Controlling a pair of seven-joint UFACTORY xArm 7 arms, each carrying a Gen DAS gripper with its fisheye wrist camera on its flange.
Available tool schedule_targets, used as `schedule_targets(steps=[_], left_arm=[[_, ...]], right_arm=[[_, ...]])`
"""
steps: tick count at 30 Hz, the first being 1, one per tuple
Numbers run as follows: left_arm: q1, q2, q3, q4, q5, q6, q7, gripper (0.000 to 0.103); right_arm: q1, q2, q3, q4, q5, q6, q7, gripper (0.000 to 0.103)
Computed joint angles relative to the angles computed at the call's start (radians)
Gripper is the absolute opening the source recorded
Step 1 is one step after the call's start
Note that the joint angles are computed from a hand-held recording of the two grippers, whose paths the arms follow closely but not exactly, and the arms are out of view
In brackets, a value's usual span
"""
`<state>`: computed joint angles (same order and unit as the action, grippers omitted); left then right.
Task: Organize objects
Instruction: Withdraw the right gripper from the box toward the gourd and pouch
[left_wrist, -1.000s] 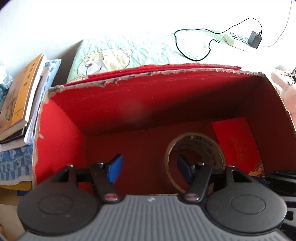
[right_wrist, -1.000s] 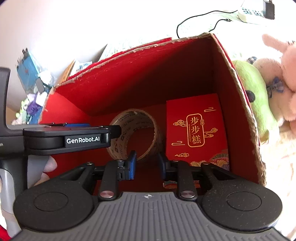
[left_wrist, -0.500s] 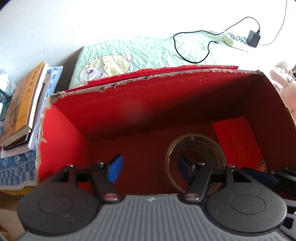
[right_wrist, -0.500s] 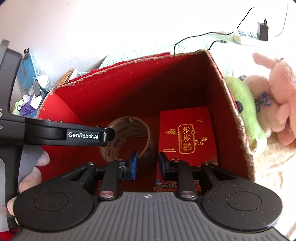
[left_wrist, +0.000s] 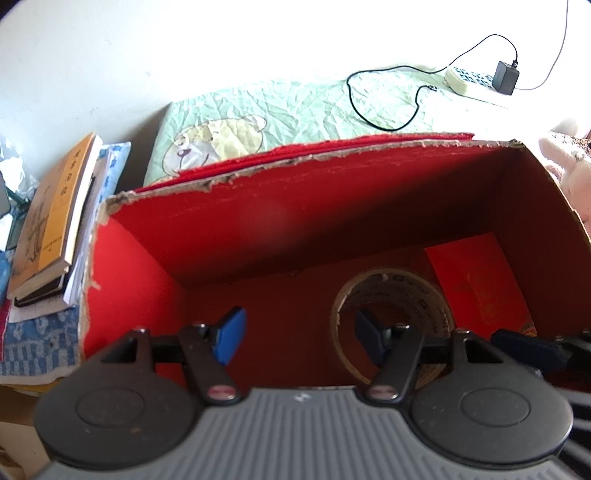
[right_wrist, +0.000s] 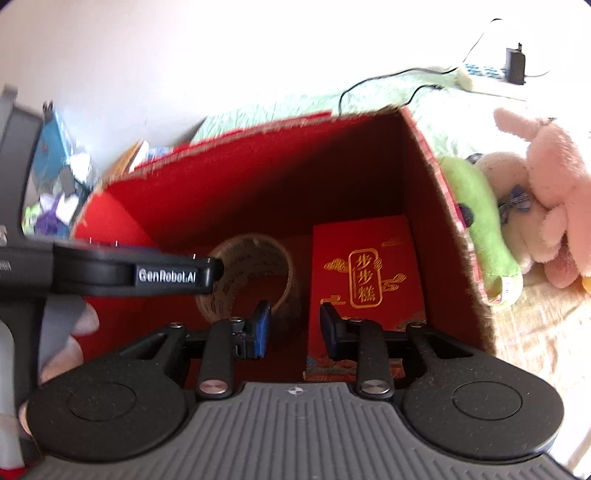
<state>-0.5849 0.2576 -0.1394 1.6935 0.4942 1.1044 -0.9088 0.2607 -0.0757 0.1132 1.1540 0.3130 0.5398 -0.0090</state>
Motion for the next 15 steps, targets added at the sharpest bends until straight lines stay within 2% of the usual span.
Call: schedule_targets(steps=[9,15], left_arm=[[-0.047,0.023,0.011,0.046,0.096,0.087,-0.042,0.07],[-0.071,-0.001,0.004,0.054,0.142,0.13,-0.065,0.07]], right_arm=[[0.014,-0.057,-0.001,-0.085,-0.01,-0.13,0.009,0.031],[0.028,-0.082,-0.018,-0.107,0.019,-0.164,-0.018,0.031]])
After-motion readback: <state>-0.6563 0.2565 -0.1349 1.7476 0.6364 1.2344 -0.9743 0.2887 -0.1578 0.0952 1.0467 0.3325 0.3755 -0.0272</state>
